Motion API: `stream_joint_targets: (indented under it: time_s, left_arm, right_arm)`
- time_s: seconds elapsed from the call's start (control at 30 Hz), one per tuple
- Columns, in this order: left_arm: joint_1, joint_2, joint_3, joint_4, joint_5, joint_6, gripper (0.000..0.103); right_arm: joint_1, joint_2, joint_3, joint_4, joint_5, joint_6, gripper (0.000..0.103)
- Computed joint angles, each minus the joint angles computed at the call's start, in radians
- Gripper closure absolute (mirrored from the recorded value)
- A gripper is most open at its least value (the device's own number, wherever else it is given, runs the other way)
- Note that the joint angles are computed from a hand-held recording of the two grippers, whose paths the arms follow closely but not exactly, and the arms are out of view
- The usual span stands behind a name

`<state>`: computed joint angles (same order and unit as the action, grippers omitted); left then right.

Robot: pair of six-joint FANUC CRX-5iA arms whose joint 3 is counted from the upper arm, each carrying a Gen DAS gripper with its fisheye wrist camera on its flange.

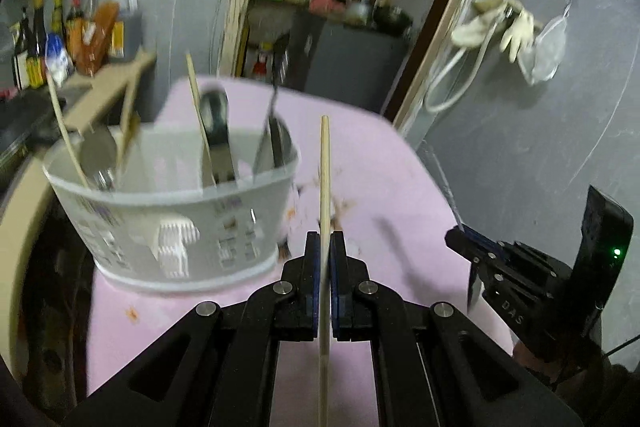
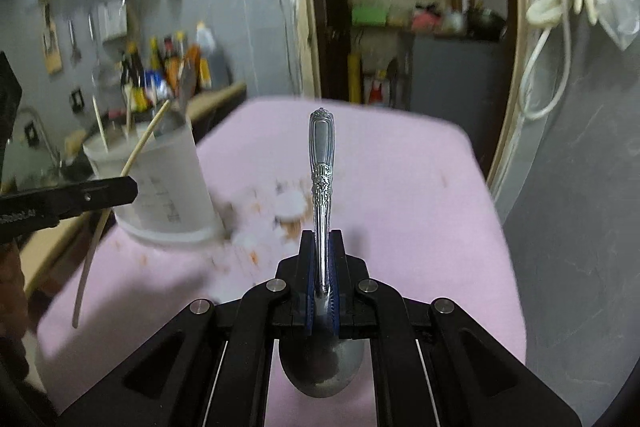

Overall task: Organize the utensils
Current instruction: 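Lift the chopstick and spoon and carry both over the white caddy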

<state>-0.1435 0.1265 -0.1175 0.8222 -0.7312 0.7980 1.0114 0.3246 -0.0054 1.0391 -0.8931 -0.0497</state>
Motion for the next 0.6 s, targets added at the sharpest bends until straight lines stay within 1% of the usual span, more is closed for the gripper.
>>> stream_joint_targets:
  time_s: [0.1,0.23,0.27,0.33,0.37,0.47,0.57,0.6]
  left_arm:
    - [-0.009,-0.013,-0.028,0.092,0.067,-0.074,0.101]
    - [0.007,-0.030,-0.045,0.226,0.114,-0.181,0.101]
    - [-0.001,-0.022,-0.039,0.249,0.133,-0.191,0.101]
    - [0.013,-0.018,-0.037,0.332,0.153,-0.243,0.101]
    - [0.021,-0.013,-0.028,0.354,0.158,-0.252,0.101]
    - [0.034,0.008,-0.011,0.457,0.205,-0.290,0.101]
    - [0.017,0.029,-0.010,0.617,0.307,-0.379,0.101]
    - [0.019,0.041,0.000,0.656,0.320,-0.392,0.101]
  right_arm:
    - [-0.008,0.011,0.026,0.094,-0.005,-0.067,0.099]
    - [-0.038,0.030,0.053,0.255,0.046,-0.173,0.099]
    - [-0.046,0.037,0.064,0.284,0.059,-0.188,0.099]
    - [-0.069,0.056,0.089,0.371,0.102,-0.250,0.099]
    - [-0.083,0.066,0.101,0.420,0.128,-0.292,0.099]
    - [-0.134,0.107,0.150,0.578,0.212,-0.454,0.099]
    - [-0.158,0.169,0.230,0.675,0.239,-0.546,0.099]
    - [-0.161,0.186,0.253,0.688,0.242,-0.560,0.099]
